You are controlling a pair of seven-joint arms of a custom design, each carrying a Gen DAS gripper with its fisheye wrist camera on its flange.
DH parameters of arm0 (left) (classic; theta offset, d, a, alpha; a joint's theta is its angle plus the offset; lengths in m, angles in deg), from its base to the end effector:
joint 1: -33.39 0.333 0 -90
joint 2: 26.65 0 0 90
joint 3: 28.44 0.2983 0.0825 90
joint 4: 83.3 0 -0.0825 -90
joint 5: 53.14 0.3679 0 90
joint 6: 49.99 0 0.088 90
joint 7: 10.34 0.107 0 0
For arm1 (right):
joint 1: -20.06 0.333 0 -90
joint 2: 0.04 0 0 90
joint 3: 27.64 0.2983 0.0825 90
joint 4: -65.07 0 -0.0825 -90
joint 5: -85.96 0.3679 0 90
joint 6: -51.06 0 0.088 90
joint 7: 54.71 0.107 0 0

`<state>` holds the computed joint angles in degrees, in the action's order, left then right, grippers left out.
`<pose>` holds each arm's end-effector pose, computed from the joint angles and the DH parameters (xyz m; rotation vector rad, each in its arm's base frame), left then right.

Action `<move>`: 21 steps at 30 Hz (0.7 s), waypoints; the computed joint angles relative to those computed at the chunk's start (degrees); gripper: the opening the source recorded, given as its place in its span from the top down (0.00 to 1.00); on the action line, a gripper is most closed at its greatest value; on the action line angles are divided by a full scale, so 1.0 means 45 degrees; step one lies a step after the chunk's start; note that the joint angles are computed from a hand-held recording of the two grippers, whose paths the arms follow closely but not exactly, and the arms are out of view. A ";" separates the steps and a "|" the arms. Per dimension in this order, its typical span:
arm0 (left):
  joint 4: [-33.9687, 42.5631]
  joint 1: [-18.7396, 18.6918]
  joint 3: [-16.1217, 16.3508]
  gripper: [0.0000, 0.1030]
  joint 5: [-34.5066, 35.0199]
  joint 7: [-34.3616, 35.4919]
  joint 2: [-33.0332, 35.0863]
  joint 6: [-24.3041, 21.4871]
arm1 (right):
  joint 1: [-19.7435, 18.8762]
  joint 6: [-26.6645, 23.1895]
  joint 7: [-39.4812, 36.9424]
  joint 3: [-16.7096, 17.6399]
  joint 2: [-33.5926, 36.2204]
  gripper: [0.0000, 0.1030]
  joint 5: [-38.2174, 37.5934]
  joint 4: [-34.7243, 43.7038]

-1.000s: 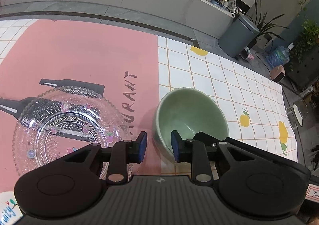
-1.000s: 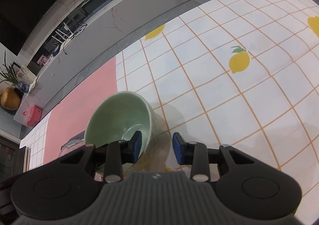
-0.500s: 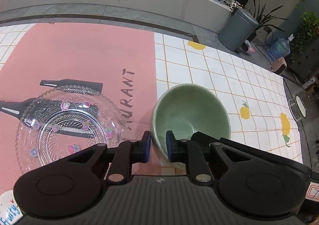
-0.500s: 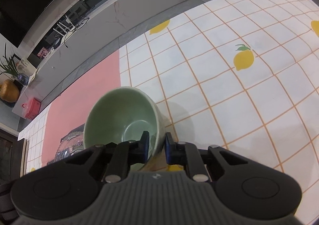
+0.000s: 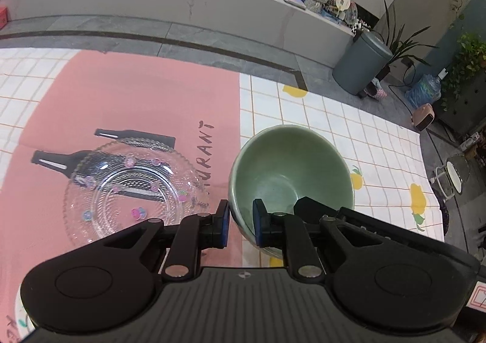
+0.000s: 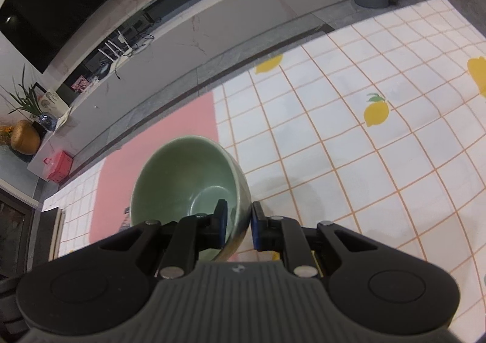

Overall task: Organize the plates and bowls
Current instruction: 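Lift and carry the green bowl with both tools over the steel bowls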

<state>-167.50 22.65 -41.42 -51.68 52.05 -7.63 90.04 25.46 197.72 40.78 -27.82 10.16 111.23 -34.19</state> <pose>0.6369 -0.2529 0.5562 -2.0858 1.9049 -0.9210 0.6406 0.0524 0.5339 -1.4430 1.9447 -0.1715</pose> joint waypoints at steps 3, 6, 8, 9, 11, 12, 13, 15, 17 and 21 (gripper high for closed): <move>-0.0526 -0.0009 0.0017 0.84 0.0069 -0.0112 -0.0545 0.0258 | 0.0054 0.0201 -0.0098 0.0021 -0.0526 0.86 0.0024 -0.0394; -0.1083 0.0004 0.0012 0.84 0.0009 -0.0249 -0.1054 0.0529 | 0.0108 0.0344 -0.0243 0.0018 -0.1088 0.86 0.0055 -0.0872; -0.1445 0.0026 -0.0013 0.84 -0.0114 -0.0282 -0.1360 0.0658 | 0.0159 0.0388 -0.0273 0.0002 -0.1448 0.86 -0.0025 -0.1201; -0.1613 0.0039 -0.0022 0.84 -0.0183 -0.0280 -0.1512 0.0697 | 0.0202 0.0431 -0.0195 0.0000 -0.1615 0.86 -0.0127 -0.1362; -0.1914 -0.0003 -0.0018 0.84 -0.0171 -0.0355 -0.1764 0.0802 | 0.0233 0.0458 -0.0208 -0.0019 -0.1915 0.86 -0.0130 -0.1654; -0.2188 0.0010 -0.0016 0.84 -0.0206 -0.0327 -0.1974 0.0913 | 0.0247 0.0475 -0.0221 -0.0027 -0.2065 0.86 -0.0106 -0.1805; -0.2371 -0.0005 -0.0010 0.83 -0.0196 -0.0342 -0.2123 0.0993 | 0.0261 0.0487 -0.0247 -0.0033 -0.2215 0.86 -0.0079 -0.1951; -0.2843 0.0000 -0.0002 0.83 -0.0290 -0.0346 -0.2495 0.1237 | 0.0292 0.0534 -0.0315 -0.0043 -0.2507 0.86 -0.0041 -0.2229; -0.3184 -0.0007 0.0008 0.83 -0.0412 -0.0372 -0.2804 0.1392 | 0.0327 0.0548 -0.0457 -0.0054 -0.2803 0.86 0.0033 -0.2478; -0.3979 -0.0095 0.0058 0.83 -0.0270 -0.0515 -0.3485 0.1799 | 0.0423 0.0752 -0.0722 -0.0054 -0.3478 0.86 0.0068 -0.3115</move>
<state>-185.41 22.23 -41.16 -52.89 49.73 -23.32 98.14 27.37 201.11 37.53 -28.07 -5.49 111.54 -48.21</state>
